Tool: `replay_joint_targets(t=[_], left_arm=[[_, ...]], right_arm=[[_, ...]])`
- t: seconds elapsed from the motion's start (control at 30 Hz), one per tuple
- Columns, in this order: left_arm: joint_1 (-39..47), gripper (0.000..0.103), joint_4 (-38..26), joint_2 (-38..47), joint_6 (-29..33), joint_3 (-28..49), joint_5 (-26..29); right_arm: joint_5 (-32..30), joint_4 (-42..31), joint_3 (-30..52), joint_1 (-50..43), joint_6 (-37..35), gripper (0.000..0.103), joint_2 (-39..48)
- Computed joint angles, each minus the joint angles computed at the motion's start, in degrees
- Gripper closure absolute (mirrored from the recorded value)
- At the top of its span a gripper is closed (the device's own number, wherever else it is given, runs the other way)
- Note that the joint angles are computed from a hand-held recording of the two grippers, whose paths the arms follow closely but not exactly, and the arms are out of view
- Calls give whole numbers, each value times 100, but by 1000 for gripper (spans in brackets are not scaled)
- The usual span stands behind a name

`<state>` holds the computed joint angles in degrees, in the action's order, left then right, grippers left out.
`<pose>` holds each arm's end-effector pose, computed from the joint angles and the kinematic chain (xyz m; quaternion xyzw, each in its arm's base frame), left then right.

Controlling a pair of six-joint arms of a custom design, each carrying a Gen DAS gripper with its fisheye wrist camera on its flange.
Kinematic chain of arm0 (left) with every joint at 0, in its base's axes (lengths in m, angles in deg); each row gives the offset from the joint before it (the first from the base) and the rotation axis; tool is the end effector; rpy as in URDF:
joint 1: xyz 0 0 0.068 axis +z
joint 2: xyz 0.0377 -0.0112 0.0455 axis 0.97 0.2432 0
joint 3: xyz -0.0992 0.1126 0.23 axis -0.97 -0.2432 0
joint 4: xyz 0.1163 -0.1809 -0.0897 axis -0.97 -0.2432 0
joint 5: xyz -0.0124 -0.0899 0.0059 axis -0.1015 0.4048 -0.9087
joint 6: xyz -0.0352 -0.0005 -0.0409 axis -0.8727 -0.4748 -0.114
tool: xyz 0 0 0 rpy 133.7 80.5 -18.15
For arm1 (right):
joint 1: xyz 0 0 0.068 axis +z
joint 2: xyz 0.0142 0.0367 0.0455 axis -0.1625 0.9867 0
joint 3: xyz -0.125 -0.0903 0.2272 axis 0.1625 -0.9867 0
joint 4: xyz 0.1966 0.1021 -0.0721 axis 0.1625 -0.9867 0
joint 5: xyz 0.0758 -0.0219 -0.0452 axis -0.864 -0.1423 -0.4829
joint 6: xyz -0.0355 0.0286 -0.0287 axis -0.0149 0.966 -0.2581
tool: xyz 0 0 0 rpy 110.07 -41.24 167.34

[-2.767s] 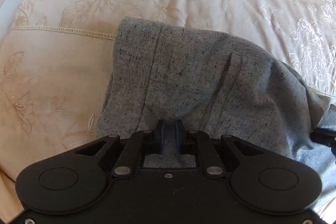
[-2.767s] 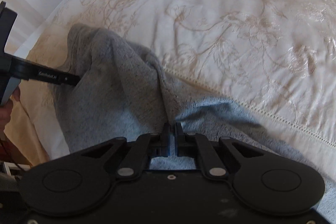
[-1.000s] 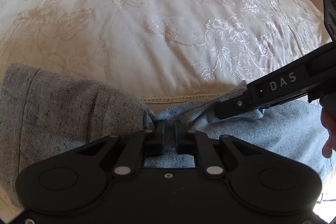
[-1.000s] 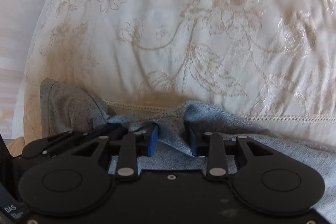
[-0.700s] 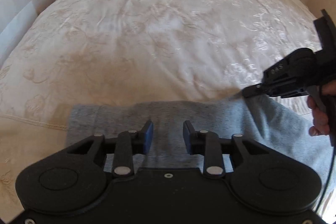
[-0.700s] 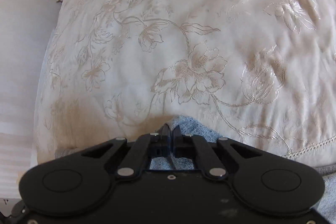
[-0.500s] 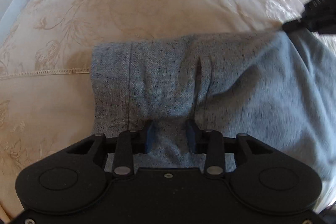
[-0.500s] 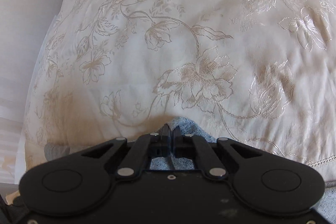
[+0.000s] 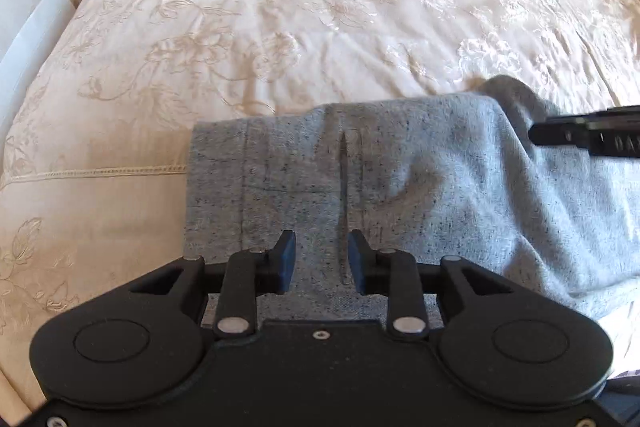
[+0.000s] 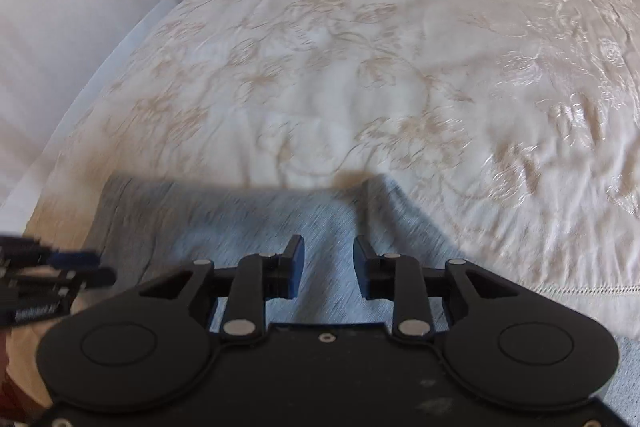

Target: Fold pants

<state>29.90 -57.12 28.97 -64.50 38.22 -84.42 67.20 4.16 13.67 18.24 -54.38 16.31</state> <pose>0.1871 -0.1849 0.2195 0.0916 0.9803 -0.0291 0.1728 0.1878 0.1021 0.1943 -0.0882 0.9599 0.1466 0.2221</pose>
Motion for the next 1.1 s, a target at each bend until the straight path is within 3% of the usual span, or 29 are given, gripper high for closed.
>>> replay_joint_targets(t=[0.1,0.17,0.27,0.4,0.47,0.5,0.6,0.7,0.73,0.83,0.9,1.0,1.1], left_arm=[[-130,60,-97,293,166,-179,111],[-213,60,-218,306,152,-415,58],[-153,61,-414,-75,-49,-539,251],[-533,67,-815,-103,-331,254,-347],[-686,65,-574,52,-220,576,-456],[-710,58,-454,186,-161,704,-397],[-722,54,-34,869,-15,1067,-68],[-741,54,-89,1346,-187,1052,332],[-803,53,-102,1360,-154,894,388],[-1138,53,-172,1086,235,435,101],[-1227,53,-417,803,205,270,144],[-1115,53,-486,218,-378,-142,352],[-991,53,-662,-37,-843,-352,538]], right_arm=[[-154,-286,-499,1009,362,72,-324],[-669,-457,-903,1751,567,73,-278],[-328,-617,-1274,2712,1159,73,-792],[-429,-1341,-1041,1885,1225,74,-1519],[-57,-1487,-923,1375,1216,73,-2004],[92,-1417,-887,988,1134,70,-2087],[-56,-665,-821,-198,434,68,-1243],[61,404,-817,-997,-308,72,135],[304,693,-780,-1214,-503,80,615],[439,1151,-689,-1775,-695,79,1127],[623,791,-642,-1857,-600,68,758],[512,161,-796,-1631,-543,67,-197],[359,-407,-1019,-816,-370,68,-991]])
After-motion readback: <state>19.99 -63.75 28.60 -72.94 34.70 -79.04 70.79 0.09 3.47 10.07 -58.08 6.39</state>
